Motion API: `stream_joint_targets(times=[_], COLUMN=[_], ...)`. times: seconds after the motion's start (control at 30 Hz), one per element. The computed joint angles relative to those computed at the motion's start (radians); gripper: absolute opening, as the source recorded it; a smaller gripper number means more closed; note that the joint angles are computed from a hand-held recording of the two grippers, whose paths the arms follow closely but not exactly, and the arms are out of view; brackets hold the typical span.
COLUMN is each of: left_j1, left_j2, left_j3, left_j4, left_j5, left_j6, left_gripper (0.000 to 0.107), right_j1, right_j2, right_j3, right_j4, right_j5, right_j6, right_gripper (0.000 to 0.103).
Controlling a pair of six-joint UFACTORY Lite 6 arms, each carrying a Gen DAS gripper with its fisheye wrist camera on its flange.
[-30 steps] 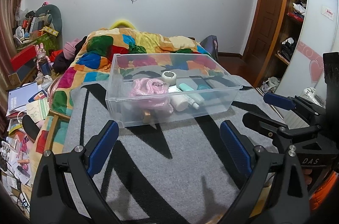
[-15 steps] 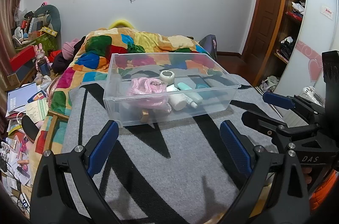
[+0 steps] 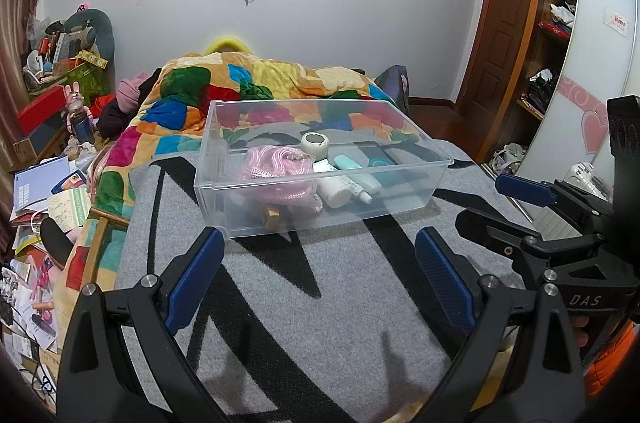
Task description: Organize objects
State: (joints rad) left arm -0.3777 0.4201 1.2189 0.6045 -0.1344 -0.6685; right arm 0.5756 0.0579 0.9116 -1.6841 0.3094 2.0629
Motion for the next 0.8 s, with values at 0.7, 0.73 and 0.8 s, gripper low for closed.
stream_joint_targets(times=[0.7,0.73,0.8], left_j1=[-0.001,-0.003,-0.002], left_j2=[-0.008,-0.007,-0.007], left_j3=[-0.013,-0.015,-0.013], left_j4=[-0.003,-0.020,-0.008], left_j5=[-0.010,-0.011,-0.010], left_j6=[0.010,0.026,0.015], left_gripper=[0.097,0.097,0.097], right_j1=[-0.001,-0.001,-0.001], right_j2=[-0.001,-0.001,0.000], right_j3=[-0.001,-0.001,-0.001], right_j4=[-0.002,-0.002,-0.002], right_j5=[-0.001,-0.001,-0.001], right_j6=[0.001,0.001,0.001], right_gripper=[0.085,0.085,0.085])
